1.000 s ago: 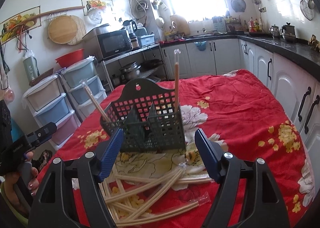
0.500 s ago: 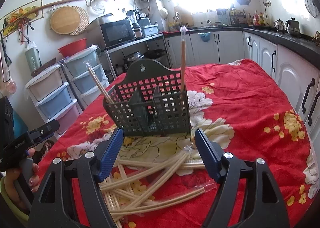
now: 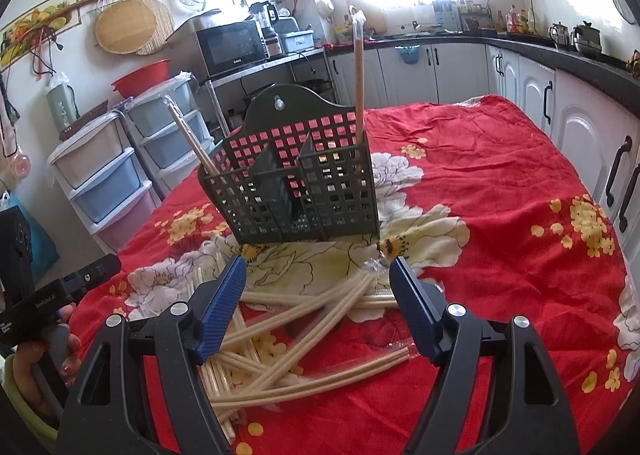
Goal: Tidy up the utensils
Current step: 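Close the right tool on another chopstick while the left tool grasps one too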
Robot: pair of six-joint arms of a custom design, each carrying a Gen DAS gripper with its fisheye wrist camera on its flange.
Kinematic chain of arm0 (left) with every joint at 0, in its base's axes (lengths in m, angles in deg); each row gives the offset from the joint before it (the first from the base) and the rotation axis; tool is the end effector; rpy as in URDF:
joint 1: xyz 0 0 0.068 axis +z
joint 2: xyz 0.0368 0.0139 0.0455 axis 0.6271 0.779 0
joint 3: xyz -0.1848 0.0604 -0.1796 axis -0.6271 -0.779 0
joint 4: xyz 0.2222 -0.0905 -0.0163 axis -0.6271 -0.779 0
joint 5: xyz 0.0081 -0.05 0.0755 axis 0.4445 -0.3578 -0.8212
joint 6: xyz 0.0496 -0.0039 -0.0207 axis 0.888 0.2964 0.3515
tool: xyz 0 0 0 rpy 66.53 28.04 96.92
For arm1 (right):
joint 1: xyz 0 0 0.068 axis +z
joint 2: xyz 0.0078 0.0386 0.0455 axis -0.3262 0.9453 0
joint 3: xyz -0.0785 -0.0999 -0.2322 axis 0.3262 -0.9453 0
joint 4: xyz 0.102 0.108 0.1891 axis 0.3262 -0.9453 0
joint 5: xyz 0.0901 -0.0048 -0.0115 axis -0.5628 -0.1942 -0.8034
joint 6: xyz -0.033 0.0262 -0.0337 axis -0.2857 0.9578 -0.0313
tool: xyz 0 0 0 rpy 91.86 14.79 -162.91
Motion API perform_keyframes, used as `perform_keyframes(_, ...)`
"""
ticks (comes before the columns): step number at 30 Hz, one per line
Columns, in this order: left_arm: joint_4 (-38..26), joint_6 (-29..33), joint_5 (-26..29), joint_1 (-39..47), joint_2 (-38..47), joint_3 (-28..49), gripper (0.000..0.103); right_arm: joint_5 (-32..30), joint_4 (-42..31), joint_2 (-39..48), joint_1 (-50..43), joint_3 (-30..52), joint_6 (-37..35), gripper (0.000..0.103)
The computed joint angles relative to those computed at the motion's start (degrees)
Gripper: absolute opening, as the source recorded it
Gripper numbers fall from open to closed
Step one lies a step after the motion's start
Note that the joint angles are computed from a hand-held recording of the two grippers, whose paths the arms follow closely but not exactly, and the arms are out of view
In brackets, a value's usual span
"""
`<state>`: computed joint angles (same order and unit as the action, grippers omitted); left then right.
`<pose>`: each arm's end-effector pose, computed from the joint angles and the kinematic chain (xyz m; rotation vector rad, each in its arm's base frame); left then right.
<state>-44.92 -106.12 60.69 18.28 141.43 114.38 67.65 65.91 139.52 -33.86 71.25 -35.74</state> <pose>0.3113 -0.1224 0.1823 0.1446 2.2593 -0.5299 0.2530 -0.0547 0.2396 0.1639 2.2118 0.2652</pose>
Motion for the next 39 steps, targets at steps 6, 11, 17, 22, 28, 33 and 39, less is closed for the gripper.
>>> perform_keyframes(6, -0.49, -0.01, 1.54, 0.98, 0.07, -1.26, 0.092, 0.25, -0.77, 1.84, 0.53, 0.12, -0.39, 0.071)
perform_keyframes(11, -0.72, 0.13, 2.6, 1.13, 0.13, -2.4, 0.092, 0.92, -0.89, 3.27, 1.21, 0.1, -0.74, 0.07)
perform_keyframes(17, -1.75, 0.28, 5.51, 1.19, 0.72, -3.32, 0.092, 1.38, -1.23, 4.98, 1.67, 0.25, -0.88, 0.061)
perform_keyframes(22, -2.47, -0.98, 10.26, 1.69, 2.32, -3.46, 0.083, 1.04, -1.57, 5.9, 1.62, 0.38, -0.96, 0.056)
perform_keyframes(28, -3.56, -2.29, 16.01, 2.21, 4.76, -2.19, 0.066, 0.63, -2.14, 6.68, 1.48, 0.76, -1.21, 0.051)
perform_keyframes(33, -2.47, -5.88, 21.17, 3.33, 8.27, -0.41, 0.066, 0.44, -2.7, 7.87, 1.79, 1.2, -1.1, 0.046)
perform_keyframes(39, 0.13, -9.91, 23.61, 4.25, 11.55, 1.85, 0.066, -0.37, -3.4, 10.25, 1.93, 2.18, -0.72, 0.043)
